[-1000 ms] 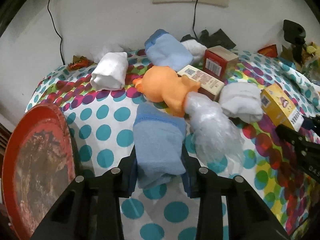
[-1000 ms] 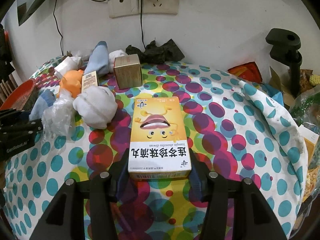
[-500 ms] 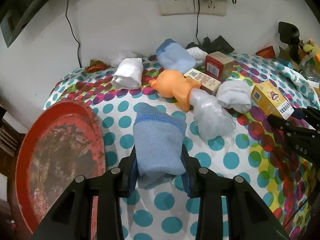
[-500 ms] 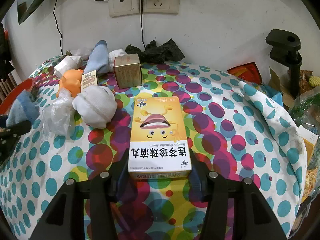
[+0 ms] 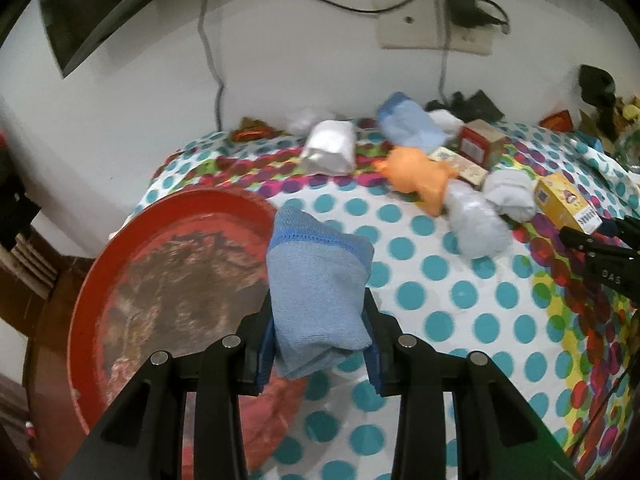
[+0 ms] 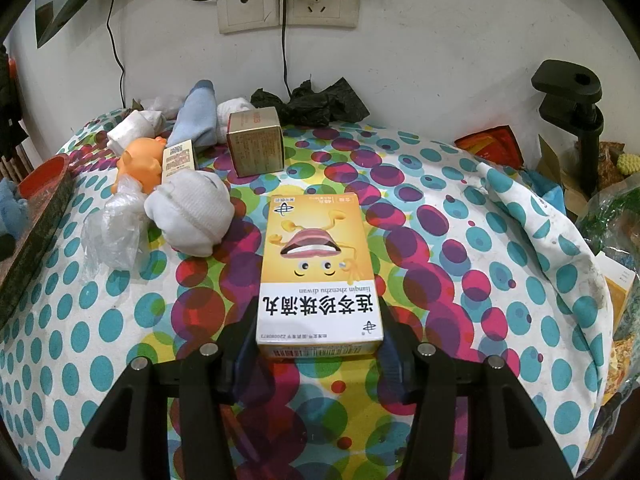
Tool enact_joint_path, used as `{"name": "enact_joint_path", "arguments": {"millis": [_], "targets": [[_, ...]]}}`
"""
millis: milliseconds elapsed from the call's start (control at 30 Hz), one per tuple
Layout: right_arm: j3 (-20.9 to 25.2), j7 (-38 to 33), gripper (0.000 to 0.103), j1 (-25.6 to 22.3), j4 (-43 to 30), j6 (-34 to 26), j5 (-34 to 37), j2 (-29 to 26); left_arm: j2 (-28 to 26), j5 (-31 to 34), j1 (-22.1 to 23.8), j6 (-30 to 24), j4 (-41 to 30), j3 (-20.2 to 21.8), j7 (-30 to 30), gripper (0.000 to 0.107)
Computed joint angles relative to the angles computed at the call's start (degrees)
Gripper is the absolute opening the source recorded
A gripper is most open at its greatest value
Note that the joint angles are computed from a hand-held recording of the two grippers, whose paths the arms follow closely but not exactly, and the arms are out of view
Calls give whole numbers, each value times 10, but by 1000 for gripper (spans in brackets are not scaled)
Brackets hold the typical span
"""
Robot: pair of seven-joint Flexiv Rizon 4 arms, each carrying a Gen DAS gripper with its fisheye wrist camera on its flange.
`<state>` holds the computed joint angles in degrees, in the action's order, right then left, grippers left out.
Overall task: Organize objects
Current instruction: 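Carry the blue sock into the red tray and open the left gripper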
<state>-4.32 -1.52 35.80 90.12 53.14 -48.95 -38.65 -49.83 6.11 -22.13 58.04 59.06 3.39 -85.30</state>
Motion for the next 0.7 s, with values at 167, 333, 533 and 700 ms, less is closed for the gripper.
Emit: {"name": "enact_joint_path", "arguments": {"millis": [167,333,533,700], "targets": [[0,0,54,-1,3,0,-1,2,8,-1,15,1,12,11,-18,35],[1,0,54,-1,1,-1,-1,1,8,8,31,-1,16,28,-40,35],[1,0,54,-1,1,-2,-1,1,-1,8,64,-29,5,42,-72,35],[1,1,54,-1,1,-2,-1,1,-13,0,92,-63,-12,39,-94,35]]}}
